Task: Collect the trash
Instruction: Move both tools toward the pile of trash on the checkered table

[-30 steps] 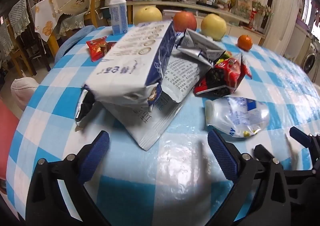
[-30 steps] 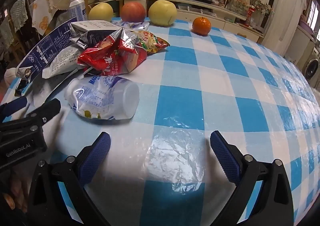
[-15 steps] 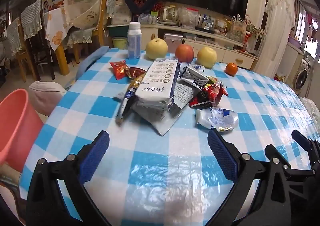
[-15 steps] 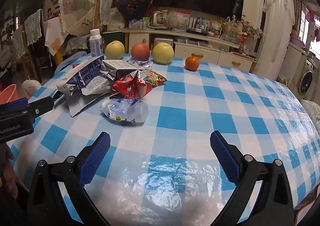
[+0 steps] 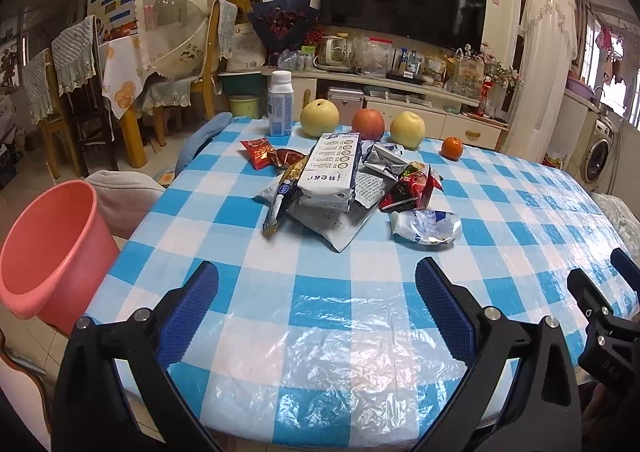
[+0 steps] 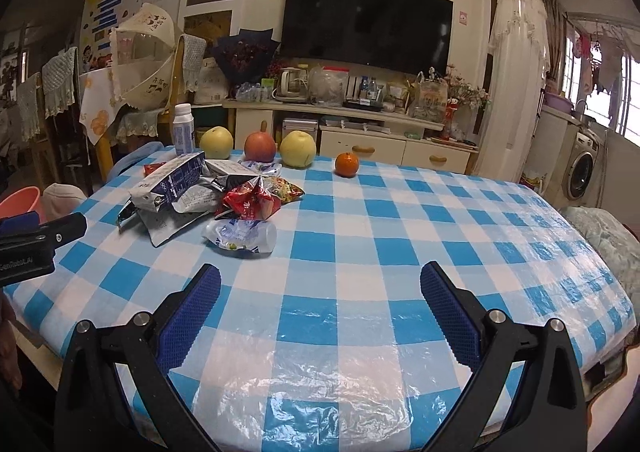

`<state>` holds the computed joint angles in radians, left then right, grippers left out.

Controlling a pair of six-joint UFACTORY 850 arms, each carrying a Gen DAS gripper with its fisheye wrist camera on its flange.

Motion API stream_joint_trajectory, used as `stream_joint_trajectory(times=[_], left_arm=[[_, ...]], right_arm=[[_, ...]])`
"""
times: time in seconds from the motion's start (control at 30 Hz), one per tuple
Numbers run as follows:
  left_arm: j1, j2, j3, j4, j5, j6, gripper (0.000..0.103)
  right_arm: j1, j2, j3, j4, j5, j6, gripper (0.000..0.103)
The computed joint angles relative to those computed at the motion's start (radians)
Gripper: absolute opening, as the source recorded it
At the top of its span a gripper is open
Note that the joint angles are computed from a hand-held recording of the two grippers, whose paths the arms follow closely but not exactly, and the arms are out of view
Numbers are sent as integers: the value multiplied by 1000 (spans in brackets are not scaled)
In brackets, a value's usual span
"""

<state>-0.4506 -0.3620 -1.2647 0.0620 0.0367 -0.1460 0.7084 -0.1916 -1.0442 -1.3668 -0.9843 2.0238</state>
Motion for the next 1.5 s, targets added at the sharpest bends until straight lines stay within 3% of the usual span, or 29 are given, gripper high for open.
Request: stream_joint_trajectory(times=[0.13, 0.27, 0.37, 0.43, 0.9, 1.13, 1.5], left_arm=[[2, 21, 28, -2, 23, 9, 99], [-3, 36, 50, -172, 44, 189, 99], [-4, 46, 64, -98, 59, 111, 99], [-7, 55, 77, -135, 76, 145, 99], [-17, 63, 100, -288, 122, 304, 99], [-16, 62, 111, -190, 151, 217, 99], [-18, 57, 109, -233, 150, 264, 99]], right_arm=[[19, 10, 11, -18, -31, 25, 99], [44, 15, 21, -38, -88, 43, 99], [59, 17, 27, -58, -121, 59, 99], [64, 19, 30, -60, -129, 59, 99], [71, 27, 43, -80, -141, 83, 99], [67, 27, 43, -85, -136, 86, 99], [48, 17, 38, -89, -108, 70, 99]])
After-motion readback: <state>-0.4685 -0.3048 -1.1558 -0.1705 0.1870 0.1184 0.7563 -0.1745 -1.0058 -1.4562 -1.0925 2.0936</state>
